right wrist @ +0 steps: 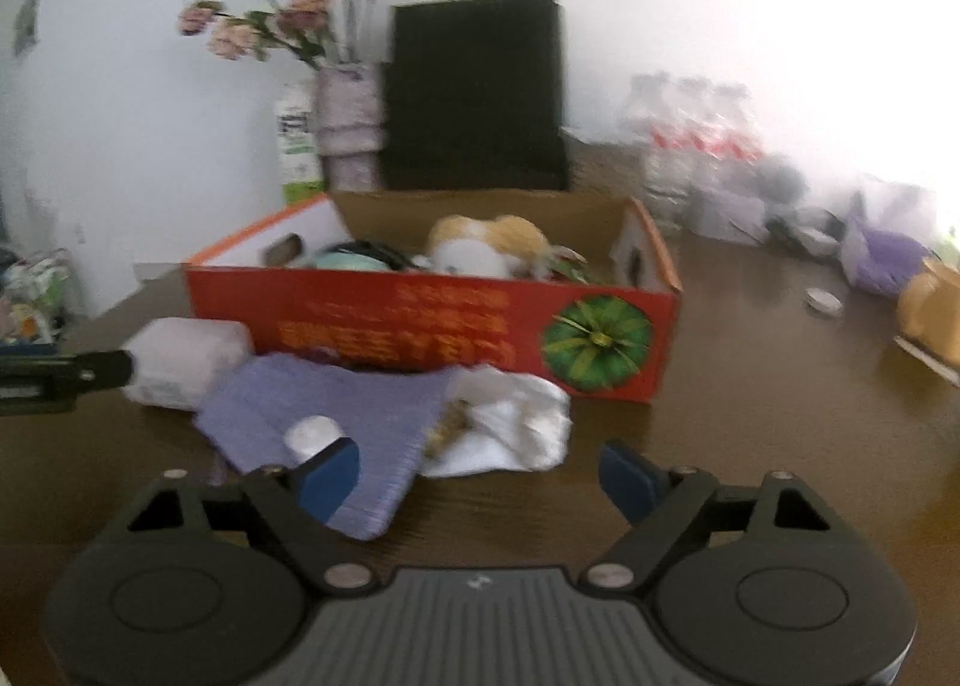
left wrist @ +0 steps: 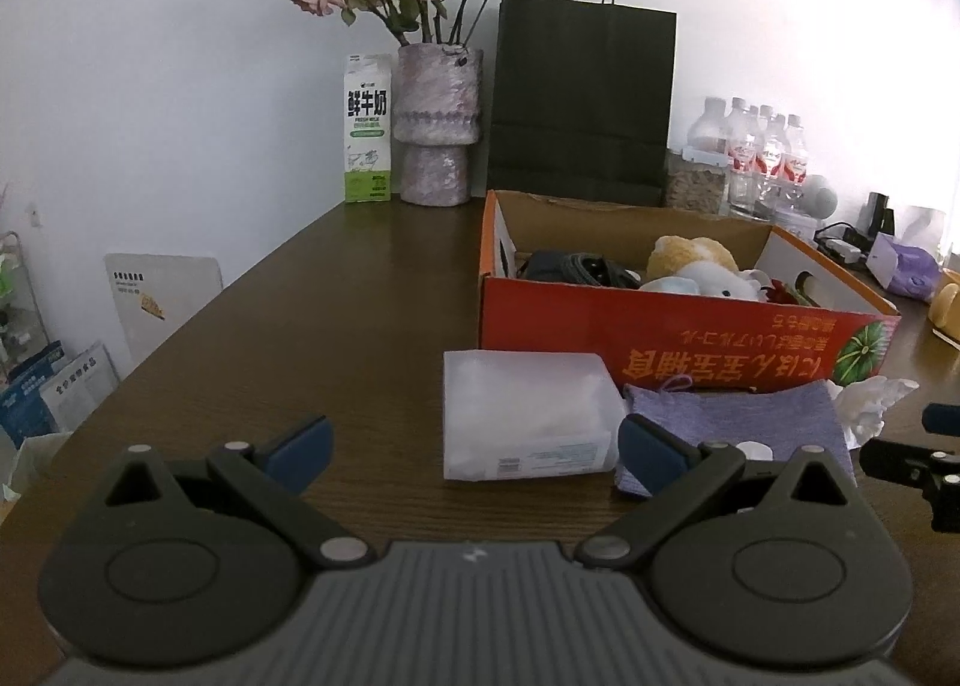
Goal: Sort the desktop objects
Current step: 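Move the left tool to the white plastic box while the right approaches the white round case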
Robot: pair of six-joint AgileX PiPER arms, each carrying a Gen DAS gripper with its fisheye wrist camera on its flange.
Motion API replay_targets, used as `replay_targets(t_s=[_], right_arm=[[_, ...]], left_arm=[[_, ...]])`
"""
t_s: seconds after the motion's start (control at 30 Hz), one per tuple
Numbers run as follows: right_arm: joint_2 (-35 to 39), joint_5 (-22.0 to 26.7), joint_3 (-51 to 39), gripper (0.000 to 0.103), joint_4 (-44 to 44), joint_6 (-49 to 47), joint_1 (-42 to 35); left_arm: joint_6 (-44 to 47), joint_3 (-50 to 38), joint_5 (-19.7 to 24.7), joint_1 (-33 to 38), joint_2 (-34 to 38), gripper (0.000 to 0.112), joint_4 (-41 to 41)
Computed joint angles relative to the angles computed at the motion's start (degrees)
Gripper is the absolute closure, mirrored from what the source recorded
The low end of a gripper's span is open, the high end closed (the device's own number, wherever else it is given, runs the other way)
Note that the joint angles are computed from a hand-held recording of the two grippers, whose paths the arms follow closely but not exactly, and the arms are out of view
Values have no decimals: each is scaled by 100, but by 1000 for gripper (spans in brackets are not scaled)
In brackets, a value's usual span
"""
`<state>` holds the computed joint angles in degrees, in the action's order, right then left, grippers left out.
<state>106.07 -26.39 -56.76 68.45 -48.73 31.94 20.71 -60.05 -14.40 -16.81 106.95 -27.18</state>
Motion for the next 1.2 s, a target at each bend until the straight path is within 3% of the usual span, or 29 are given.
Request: replay_targets(t_s=[0.13, 0.27, 0.33, 0.47, 0.6, 0.7, 0.73, 0.77, 0.97, 1.2], right_arm=[[73, 39, -277, 22, -85, -210, 182], [313, 260, -735, 36, 80, -691, 278], [547, 409, -1075, 38, 521, -1272, 281], [971, 717, -1711, 56, 1922, -2799, 197], [1273, 720, -2117, 57, 3000, -3876, 148], [1343, 699, -2140, 58, 2946, -3893, 159], [1356, 727, -2152, 64, 2992, -3980, 157], [1363, 839, -2167, 77, 3114, -4140, 126], [1301, 862, -2083, 77, 2890, -4023, 153], [914, 747, -1641, 77, 1711, -2714, 66]], left_arm=[[-116, 76, -26, 54, -59, 9, 136], [-300, 127, -35, 131, -101, 9, 335], [-348, 156, -39, 178, -121, 9, 382], [-676, 220, -31, 300, -155, 9, 721], [-1049, 213, 18, 410, -131, 9, 1101], [-1320, 199, 45, 455, -105, 9, 1368], [-1376, 183, 57, 463, -89, 9, 1430], [-1398, 169, 69, 464, -74, 9, 1453], [-1374, 123, 92, 438, -40, 9, 1428], [-278, -143, 235, 212, 28, 9, 307]])
